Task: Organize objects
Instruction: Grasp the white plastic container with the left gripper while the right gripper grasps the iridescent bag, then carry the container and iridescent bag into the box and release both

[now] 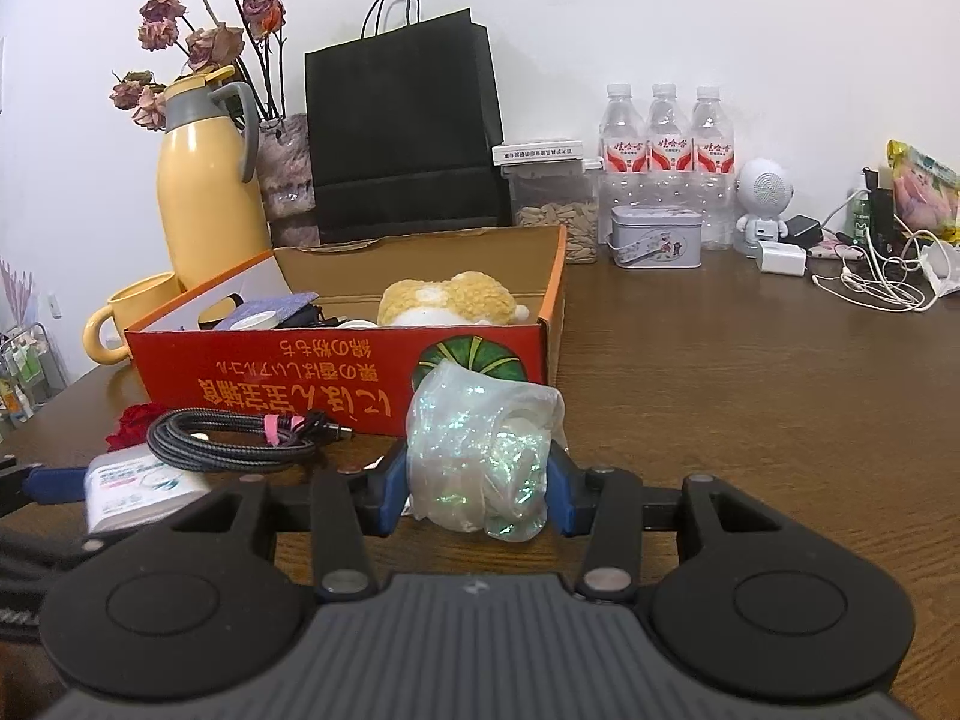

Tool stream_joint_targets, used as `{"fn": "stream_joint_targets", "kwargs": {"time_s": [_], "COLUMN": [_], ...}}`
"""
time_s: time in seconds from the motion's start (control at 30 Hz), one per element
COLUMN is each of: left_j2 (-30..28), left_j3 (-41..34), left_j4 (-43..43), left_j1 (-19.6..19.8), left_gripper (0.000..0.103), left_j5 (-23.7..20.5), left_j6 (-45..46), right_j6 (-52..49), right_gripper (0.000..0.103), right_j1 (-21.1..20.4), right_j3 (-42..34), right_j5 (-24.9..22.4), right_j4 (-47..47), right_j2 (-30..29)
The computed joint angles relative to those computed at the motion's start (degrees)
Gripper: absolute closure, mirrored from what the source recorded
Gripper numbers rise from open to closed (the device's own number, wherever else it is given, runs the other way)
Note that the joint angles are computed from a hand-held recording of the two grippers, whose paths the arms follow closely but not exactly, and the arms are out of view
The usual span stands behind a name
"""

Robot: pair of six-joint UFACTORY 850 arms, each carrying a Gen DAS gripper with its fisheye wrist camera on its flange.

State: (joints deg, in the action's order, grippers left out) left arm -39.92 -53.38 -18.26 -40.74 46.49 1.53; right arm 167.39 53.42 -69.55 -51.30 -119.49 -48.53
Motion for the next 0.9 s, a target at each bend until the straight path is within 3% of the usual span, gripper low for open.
{"fn": "stream_joint_targets", "kwargs": {"time_s": [0.27, 0.9], "left_j2": [3.3, 5.7], "left_j3": [6.1, 3.2], "left_j4": [-4.7, -6.9], "left_j1": [-1.0, 0.7], "left_gripper": [0.015, 0.014], "left_j5": [7.2, 10.1], "left_j6": [-0.5, 2.3], "right_j6": [0.7, -1.2], "right_gripper": [0.057, 0.057], "right_j1": [1.6, 1.8], "right_j3": [1.8, -1.7], "right_j5": [-2.8, -5.8], "right_j4": [-0.4, -5.6], "right_j2": [0.6, 0.7]}}
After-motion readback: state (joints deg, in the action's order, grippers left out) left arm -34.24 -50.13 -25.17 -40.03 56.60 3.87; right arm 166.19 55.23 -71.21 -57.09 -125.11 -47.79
